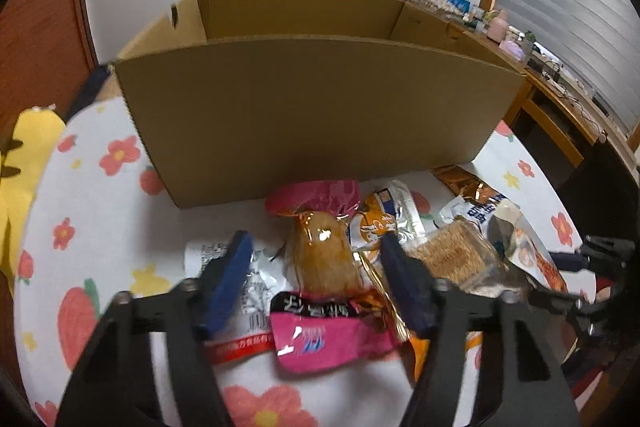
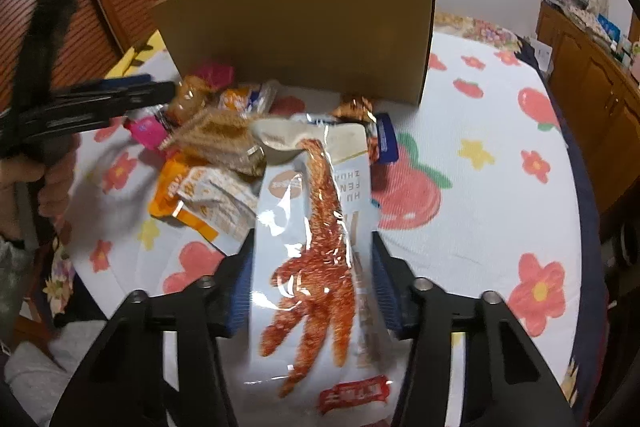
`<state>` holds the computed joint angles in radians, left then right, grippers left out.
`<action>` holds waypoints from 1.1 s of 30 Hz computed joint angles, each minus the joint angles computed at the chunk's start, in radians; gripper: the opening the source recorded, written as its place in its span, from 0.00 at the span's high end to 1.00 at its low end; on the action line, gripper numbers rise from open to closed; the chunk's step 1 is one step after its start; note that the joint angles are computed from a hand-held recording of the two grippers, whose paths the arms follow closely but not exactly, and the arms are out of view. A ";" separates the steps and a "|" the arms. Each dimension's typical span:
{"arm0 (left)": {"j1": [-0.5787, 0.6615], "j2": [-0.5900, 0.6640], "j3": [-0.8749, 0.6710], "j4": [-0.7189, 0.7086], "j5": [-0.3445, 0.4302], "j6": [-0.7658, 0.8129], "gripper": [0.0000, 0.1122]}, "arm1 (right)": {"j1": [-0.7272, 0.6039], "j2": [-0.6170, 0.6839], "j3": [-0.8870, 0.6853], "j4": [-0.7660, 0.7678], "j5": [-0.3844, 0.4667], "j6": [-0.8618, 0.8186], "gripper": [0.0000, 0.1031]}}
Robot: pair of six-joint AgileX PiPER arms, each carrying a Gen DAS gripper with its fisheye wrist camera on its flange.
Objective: Organize snacks
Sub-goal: 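Grasp the pink-wrapped bread with the left gripper while the right gripper grasps the chicken-feet pouch, then carry both snacks over the cardboard box and open both grippers to drop them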
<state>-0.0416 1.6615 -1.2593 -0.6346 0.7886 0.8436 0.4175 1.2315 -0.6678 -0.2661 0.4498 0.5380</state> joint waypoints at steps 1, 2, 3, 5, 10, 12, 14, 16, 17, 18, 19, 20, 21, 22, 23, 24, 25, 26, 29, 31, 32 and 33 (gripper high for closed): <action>-0.007 0.014 -0.018 0.018 0.006 -0.027 0.54 | 0.005 0.004 -0.005 -0.003 0.005 -0.001 0.56; -0.010 0.022 -0.029 0.023 0.015 -0.038 0.54 | 0.005 0.006 -0.007 0.002 0.005 -0.008 0.56; -0.014 0.033 -0.043 0.031 0.027 -0.049 0.54 | -0.003 0.003 -0.007 0.025 0.000 -0.032 0.57; -0.026 0.050 -0.062 0.062 0.039 -0.081 0.54 | -0.016 -0.007 -0.006 0.077 -0.006 -0.083 0.57; -0.047 0.082 -0.080 0.097 0.046 -0.099 0.54 | -0.045 -0.044 0.014 0.181 -0.039 -0.169 0.57; -0.050 0.084 -0.077 0.099 0.046 -0.095 0.60 | -0.047 -0.059 0.021 0.201 -0.049 -0.182 0.57; -0.048 0.086 -0.075 0.099 0.047 -0.095 0.67 | -0.037 -0.072 0.022 0.170 -0.047 -0.143 0.57; -0.037 0.079 -0.061 0.070 0.045 -0.057 0.69 | -0.028 -0.082 0.024 0.149 -0.046 -0.118 0.57; -0.036 0.076 -0.058 0.066 0.042 -0.049 0.69 | -0.019 -0.085 0.024 0.128 -0.043 -0.094 0.57; -0.032 0.072 -0.052 0.058 0.040 -0.038 0.70 | -0.009 -0.088 0.026 0.111 -0.043 -0.075 0.57; -0.029 0.067 -0.045 0.049 0.038 -0.026 0.70 | 0.001 -0.089 0.026 0.095 -0.042 -0.055 0.57; -0.026 0.058 -0.033 0.040 0.033 -0.011 0.70 | 0.014 -0.088 0.024 0.065 -0.039 -0.022 0.57; -0.026 0.049 -0.018 0.032 0.022 -0.001 0.70 | 0.017 -0.087 0.022 0.056 -0.038 -0.012 0.57; -0.023 0.043 -0.009 0.020 0.016 0.010 0.70 | 0.021 -0.083 0.019 0.040 -0.036 0.005 0.57; -0.010 0.033 0.002 -0.010 0.025 0.036 0.70 | 0.024 -0.078 0.016 0.025 -0.035 0.022 0.57; -0.001 0.027 0.011 -0.023 0.026 0.053 0.70 | 0.025 -0.077 0.016 0.019 -0.038 0.027 0.57; 0.010 0.014 0.025 -0.045 0.028 0.078 0.70 | 0.027 -0.080 0.018 0.021 -0.043 0.026 0.57; 0.023 -0.006 0.048 -0.072 0.020 0.108 0.70 | 0.030 -0.082 0.019 0.022 -0.047 0.026 0.57; 0.061 -0.042 0.071 -0.130 0.035 0.159 0.70 | 0.049 -0.087 0.015 -0.042 -0.037 0.090 0.56; 0.090 -0.062 0.076 -0.164 0.062 0.199 0.70 | 0.061 -0.092 0.009 -0.079 -0.029 0.127 0.56; 0.097 -0.072 0.077 -0.177 0.070 0.208 0.70 | 0.064 -0.096 0.007 -0.087 -0.026 0.137 0.56; 0.105 -0.084 0.078 -0.191 0.077 0.218 0.70 | 0.067 -0.098 0.003 -0.095 -0.022 0.146 0.56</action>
